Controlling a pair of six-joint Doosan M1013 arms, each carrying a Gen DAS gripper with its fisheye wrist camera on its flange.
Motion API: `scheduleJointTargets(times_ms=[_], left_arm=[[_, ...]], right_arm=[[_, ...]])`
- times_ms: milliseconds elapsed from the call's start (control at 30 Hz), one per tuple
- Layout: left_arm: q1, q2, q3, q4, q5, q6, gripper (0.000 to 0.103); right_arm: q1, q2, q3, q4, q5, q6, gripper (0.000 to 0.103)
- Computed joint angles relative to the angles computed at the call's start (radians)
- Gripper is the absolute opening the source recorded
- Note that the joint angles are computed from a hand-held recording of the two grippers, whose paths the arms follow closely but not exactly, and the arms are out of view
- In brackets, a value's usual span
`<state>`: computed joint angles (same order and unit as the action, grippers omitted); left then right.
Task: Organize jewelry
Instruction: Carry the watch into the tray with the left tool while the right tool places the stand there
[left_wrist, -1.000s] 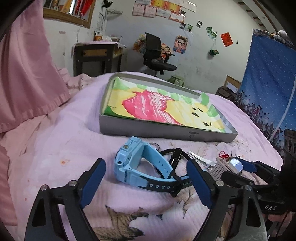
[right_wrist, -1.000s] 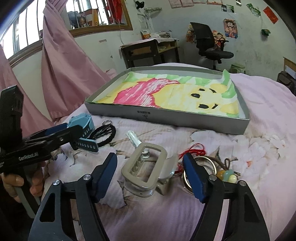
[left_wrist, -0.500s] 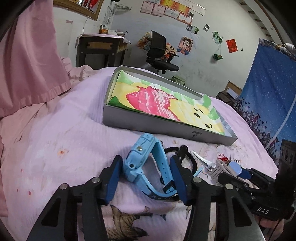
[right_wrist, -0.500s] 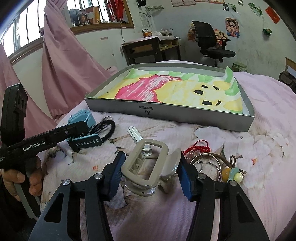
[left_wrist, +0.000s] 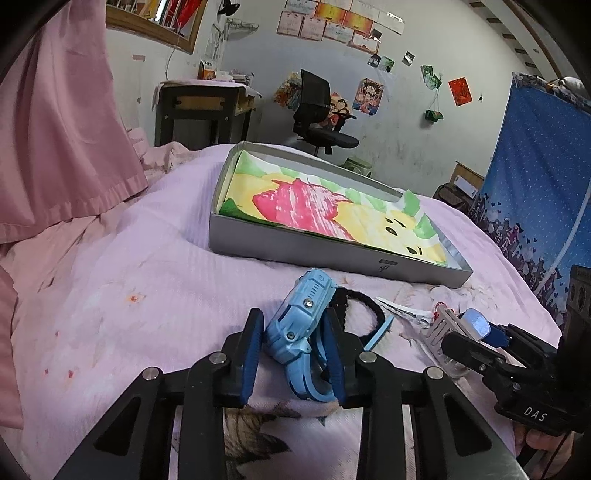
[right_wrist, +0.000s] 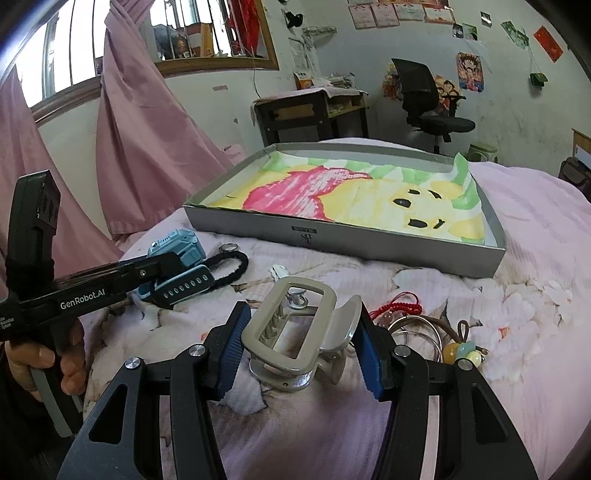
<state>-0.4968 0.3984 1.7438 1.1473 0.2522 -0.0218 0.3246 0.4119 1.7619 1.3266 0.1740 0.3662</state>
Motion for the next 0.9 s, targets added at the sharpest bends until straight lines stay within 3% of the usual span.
scheduleJointTargets(times_ms=[233, 400, 633, 833, 900], left_arm=[[-0.008, -0.014, 0.02, 0.15, -0.007, -0.159, 0.03], [-0.007, -0.029, 0.044, 0.449, -0.016, -0.477, 0.03], [0.011, -0.034, 0.043, 0.914, -0.03, -0.973, 0.03], [0.035, 0.002, -0.033, 0.845, -0.046, -0.914, 0.03], [0.037, 0.024, -0.073, 0.66, -0.035, -0.717, 0.03]], right_arm=[[-0.002, -0.009, 0.02, 0.366, 0.005, -0.376, 0.05], [-0.004, -0.018, 0.031, 0.609, 0.018, -0.622, 0.05], [-0.015, -0.014, 0.01, 0.658, 0.036, -0.634, 0.05], [-0.033, 0.021, -0.063, 0.592, 0.049, -0.55, 0.05], [-0.036, 0.043, -0.105, 0.515, 0.031, -0.468, 0.05]])
